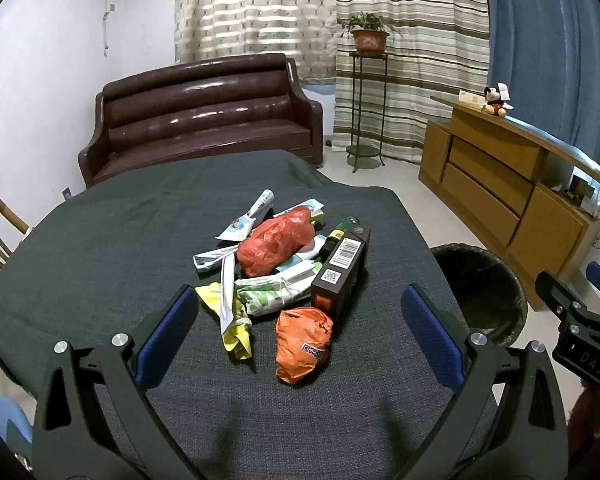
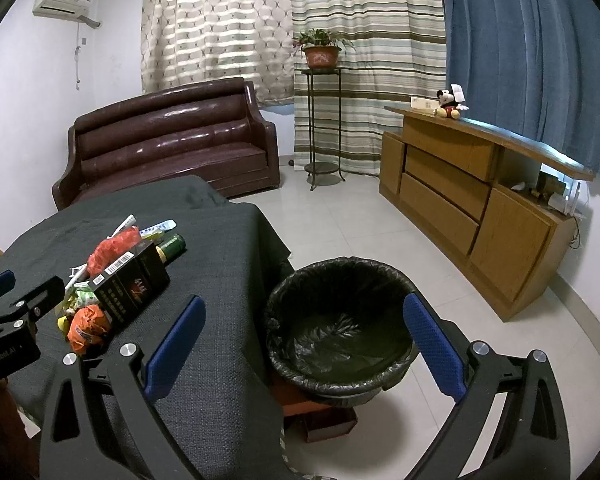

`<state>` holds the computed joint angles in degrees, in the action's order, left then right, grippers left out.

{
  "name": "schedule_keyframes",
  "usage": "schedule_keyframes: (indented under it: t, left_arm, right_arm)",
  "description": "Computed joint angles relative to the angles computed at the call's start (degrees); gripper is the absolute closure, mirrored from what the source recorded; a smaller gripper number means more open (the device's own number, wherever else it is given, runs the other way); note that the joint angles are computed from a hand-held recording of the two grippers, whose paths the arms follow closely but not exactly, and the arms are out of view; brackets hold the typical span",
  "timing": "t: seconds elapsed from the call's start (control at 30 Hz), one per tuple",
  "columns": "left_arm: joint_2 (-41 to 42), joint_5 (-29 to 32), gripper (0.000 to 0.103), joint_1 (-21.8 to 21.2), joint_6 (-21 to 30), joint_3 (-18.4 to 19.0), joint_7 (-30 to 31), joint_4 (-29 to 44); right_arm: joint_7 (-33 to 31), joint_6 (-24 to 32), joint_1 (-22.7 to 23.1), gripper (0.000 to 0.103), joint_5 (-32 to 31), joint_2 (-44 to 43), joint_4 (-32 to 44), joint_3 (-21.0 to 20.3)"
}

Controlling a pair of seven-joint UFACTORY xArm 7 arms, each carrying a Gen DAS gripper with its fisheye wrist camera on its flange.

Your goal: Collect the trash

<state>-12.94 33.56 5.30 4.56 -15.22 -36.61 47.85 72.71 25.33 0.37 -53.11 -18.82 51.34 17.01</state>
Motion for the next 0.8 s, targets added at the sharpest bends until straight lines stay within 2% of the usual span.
schedule_keyframes:
  t: [0.8]
  left_arm:
    - [0.2, -1.2, 0.004, -0.9, 0.4, 0.8, 1.2, 0.1]
  right_arm:
    - [0.1, 0.2, 0.4, 0.006, -0.1, 0.3, 0.1, -0.2]
